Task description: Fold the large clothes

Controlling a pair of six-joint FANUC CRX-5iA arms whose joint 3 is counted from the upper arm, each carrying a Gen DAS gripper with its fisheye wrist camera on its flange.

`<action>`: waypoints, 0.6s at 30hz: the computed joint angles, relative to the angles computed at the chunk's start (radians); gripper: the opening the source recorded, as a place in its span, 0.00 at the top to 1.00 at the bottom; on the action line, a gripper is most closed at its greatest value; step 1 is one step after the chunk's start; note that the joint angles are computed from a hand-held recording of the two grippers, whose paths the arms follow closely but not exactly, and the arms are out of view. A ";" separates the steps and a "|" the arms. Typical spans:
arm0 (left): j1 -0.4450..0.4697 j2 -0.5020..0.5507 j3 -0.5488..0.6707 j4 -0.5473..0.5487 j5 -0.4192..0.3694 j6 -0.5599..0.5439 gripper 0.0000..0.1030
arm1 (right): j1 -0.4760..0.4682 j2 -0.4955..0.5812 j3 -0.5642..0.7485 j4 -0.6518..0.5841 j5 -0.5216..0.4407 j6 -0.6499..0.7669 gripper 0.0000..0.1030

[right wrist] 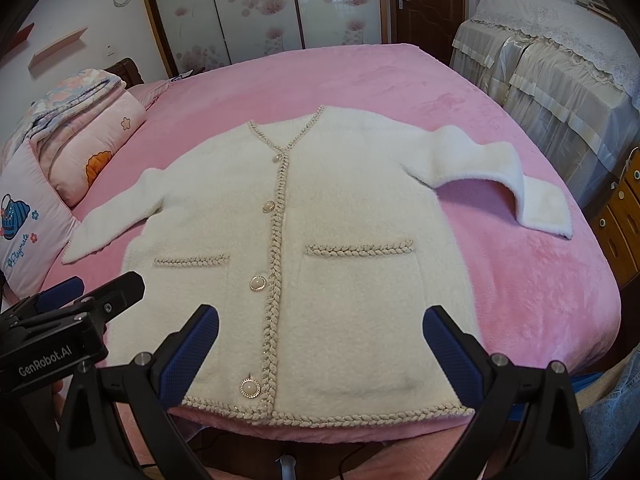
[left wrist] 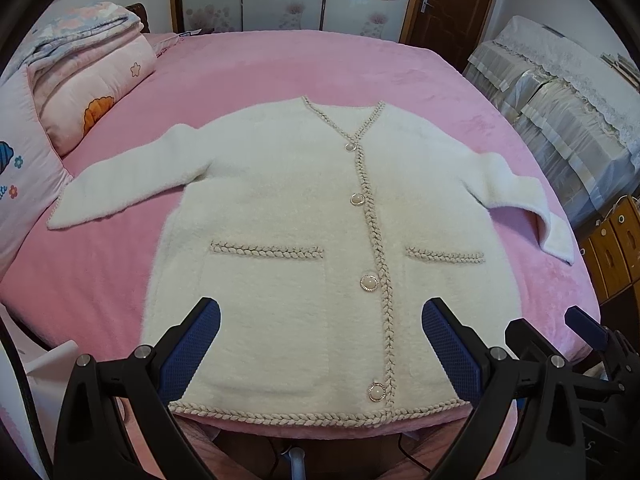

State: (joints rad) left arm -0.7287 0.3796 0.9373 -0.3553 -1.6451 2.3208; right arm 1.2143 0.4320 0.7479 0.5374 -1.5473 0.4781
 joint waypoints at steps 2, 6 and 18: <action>-0.003 0.003 0.007 -0.009 -0.006 -0.004 0.03 | 0.000 0.000 -0.001 0.000 0.000 0.000 0.01; -0.008 0.006 0.019 -0.021 -0.016 -0.011 0.03 | 0.000 0.000 -0.001 0.000 0.001 -0.001 0.01; -0.013 -0.004 0.017 -0.040 0.007 -0.019 0.04 | 0.000 0.016 0.022 -0.006 -0.011 0.035 0.01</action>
